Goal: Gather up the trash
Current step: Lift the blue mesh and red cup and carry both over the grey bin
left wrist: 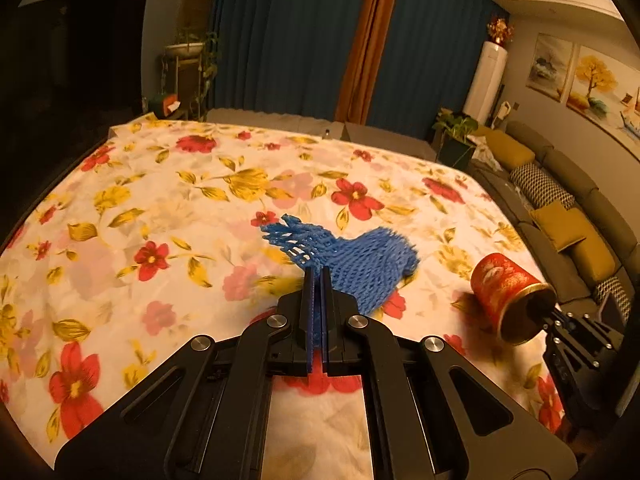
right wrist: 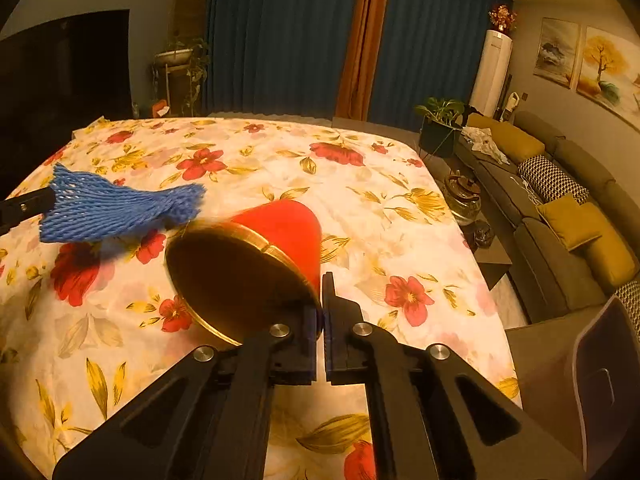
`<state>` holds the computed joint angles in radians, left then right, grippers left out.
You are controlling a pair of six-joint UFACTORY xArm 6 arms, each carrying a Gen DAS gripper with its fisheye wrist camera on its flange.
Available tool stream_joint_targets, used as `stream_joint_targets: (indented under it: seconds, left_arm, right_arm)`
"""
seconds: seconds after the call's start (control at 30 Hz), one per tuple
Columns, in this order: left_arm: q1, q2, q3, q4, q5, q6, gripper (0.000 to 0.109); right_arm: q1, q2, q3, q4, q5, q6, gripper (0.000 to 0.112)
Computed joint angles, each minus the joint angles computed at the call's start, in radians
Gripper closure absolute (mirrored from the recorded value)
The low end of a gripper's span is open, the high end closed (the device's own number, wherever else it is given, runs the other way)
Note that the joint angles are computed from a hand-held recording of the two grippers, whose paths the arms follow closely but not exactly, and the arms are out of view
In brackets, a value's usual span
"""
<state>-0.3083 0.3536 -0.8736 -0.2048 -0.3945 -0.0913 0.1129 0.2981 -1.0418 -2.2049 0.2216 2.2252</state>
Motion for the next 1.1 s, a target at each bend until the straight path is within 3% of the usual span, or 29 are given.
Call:
stream_joint_targets:
  seconds: [0.27, 0.53, 0.7, 0.9, 1.1]
  left_arm:
    - [-0.043, -0.14, 0.177, -0.068, -0.122, 0.044, 0.107]
    - [-0.169, -0.243, 0.275, -0.231, -0.196, 0.185, 0.107]
    - [-0.274, -0.287, 0.301, -0.304, -0.223, 0.24, 0.107]
    - [-0.44, -0.297, 0.267, -0.391, -0.242, 0.323, 0.107]
    - [-0.584, -0.236, 0.165, -0.412, -0.238, 0.356, 0.107]
  right_arm:
    - [0.006, -0.142, 0.096, -0.27, 0.002, 0.33, 0.109]
    - [0.036, -0.371, 0.278, -0.396, 0.038, 0.458, 0.109]
    - [0.01, -0.542, 0.407, -0.484, 0.032, 0.547, 0.109]
    - [-0.084, -0.764, 0.575, -0.536, 0.024, 0.577, 0.109]
    - [-0.259, -0.945, 0.695, -0.677, -0.024, 0.699, 0.109]
